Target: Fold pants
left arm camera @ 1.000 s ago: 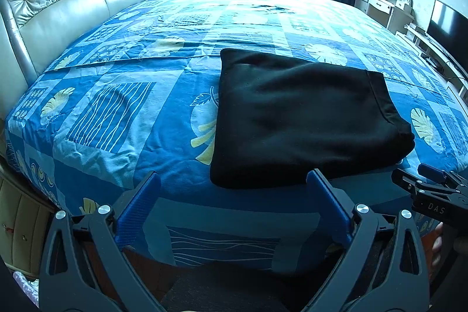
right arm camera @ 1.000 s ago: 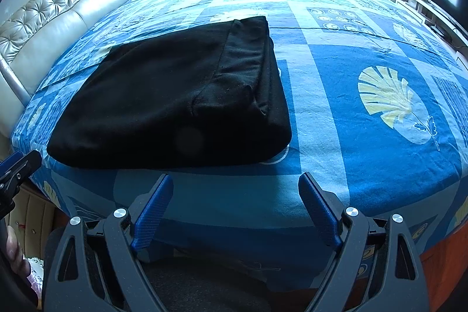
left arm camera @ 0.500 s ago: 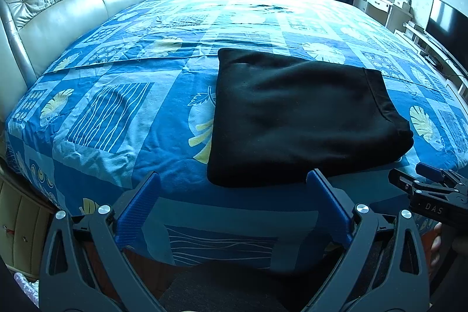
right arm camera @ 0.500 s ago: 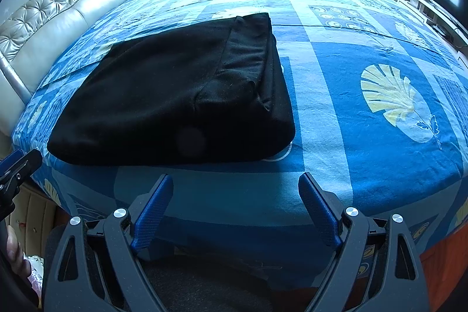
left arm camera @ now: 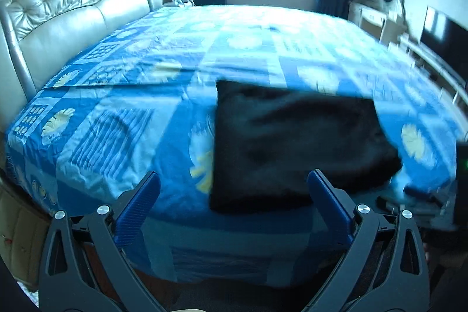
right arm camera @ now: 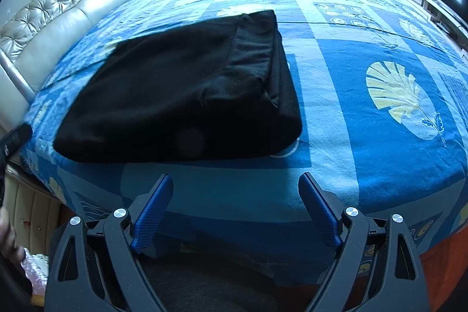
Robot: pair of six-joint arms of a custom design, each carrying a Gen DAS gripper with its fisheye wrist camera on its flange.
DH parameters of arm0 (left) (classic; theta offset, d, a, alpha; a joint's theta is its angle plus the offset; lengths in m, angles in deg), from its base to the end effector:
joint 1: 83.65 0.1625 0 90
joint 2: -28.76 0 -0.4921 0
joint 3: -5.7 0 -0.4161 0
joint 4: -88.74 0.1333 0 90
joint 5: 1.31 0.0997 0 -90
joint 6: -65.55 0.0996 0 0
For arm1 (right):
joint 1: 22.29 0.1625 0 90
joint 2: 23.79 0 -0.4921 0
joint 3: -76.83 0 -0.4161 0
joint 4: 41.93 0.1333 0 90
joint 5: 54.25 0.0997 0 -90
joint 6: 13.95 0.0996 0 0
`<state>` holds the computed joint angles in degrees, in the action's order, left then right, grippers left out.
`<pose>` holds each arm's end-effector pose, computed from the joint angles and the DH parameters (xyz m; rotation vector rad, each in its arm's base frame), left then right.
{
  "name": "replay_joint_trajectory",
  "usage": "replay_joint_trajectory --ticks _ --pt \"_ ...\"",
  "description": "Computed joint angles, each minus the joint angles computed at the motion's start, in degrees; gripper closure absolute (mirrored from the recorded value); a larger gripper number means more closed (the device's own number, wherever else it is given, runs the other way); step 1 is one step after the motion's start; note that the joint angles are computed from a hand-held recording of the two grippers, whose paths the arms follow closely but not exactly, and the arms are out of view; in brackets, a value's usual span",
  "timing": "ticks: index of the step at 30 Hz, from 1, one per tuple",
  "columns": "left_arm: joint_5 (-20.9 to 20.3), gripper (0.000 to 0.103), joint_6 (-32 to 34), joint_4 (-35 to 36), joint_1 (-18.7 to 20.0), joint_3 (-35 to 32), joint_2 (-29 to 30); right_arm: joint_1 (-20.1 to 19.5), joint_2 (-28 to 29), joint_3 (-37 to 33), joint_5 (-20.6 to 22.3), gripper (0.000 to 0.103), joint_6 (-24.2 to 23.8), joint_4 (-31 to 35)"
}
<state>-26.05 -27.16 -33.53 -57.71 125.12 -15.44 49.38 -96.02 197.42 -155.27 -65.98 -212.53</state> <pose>-0.3549 -0.4215 0.0048 -0.0067 2.0416 -1.0848 -0.0686 -0.5705 0.2907 0.6907 -2.5330 0.4741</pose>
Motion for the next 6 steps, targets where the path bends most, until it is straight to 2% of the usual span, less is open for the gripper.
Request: replay_joint_trajectory --ticks 3,6 --pt "3.2 0.002 0.3 1.0 3.0 0.7 -3.7 1.2 -0.4 -4.0 4.5 0.017 2.0 5.4" --pt "5.3 0.002 -2.7 8.4 8.9 -1.2 -6.8 2.8 2.9 -10.8 7.8 0.016 4.2 6.6"
